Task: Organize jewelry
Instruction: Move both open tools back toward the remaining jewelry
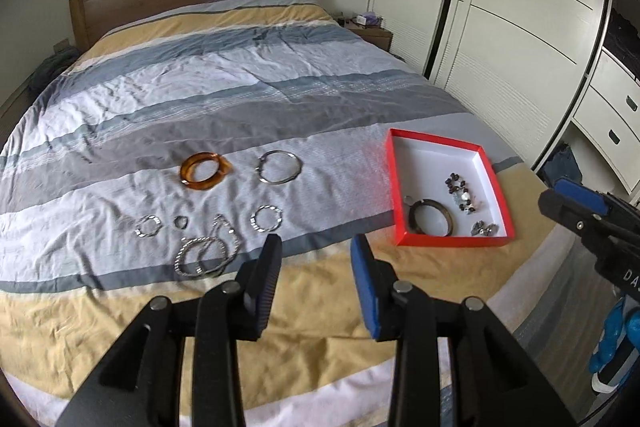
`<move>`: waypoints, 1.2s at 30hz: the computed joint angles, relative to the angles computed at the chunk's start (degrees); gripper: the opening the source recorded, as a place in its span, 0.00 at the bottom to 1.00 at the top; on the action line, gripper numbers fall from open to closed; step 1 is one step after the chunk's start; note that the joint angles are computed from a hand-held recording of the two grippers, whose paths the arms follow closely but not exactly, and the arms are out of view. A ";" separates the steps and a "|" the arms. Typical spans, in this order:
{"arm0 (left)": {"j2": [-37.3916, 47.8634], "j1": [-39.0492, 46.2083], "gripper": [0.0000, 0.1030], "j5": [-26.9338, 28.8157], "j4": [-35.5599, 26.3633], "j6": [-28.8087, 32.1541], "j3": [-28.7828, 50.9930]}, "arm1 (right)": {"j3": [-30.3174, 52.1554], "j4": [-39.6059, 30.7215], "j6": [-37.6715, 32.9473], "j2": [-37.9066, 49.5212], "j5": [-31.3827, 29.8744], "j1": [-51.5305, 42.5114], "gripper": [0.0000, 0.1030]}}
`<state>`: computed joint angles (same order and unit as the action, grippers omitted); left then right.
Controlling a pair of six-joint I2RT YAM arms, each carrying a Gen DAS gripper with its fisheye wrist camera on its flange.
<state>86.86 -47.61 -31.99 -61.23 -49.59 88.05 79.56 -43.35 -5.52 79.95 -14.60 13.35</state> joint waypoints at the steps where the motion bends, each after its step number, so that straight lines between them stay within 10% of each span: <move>1: -2.05 -0.56 0.33 -0.71 -1.32 -1.17 -1.45 | -0.54 -0.63 0.70 -1.69 0.85 1.69 0.50; 16: -32.68 -2.64 0.33 -8.15 -22.25 -17.83 -22.83 | -4.27 -0.11 11.55 -7.74 14.52 24.47 0.52; 25: -36.85 14.99 0.33 1.00 -1.99 -1.15 -35.81 | -5.81 8.44 10.44 2.77 12.31 25.38 0.52; 36: -22.67 28.29 0.33 16.95 23.84 10.23 -41.83 | -1.30 16.54 8.42 20.69 7.05 23.18 0.52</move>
<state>64.19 -19.32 -15.04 -37.39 -39.36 46.22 78.25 -26.81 2.91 100.64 -7.54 36.53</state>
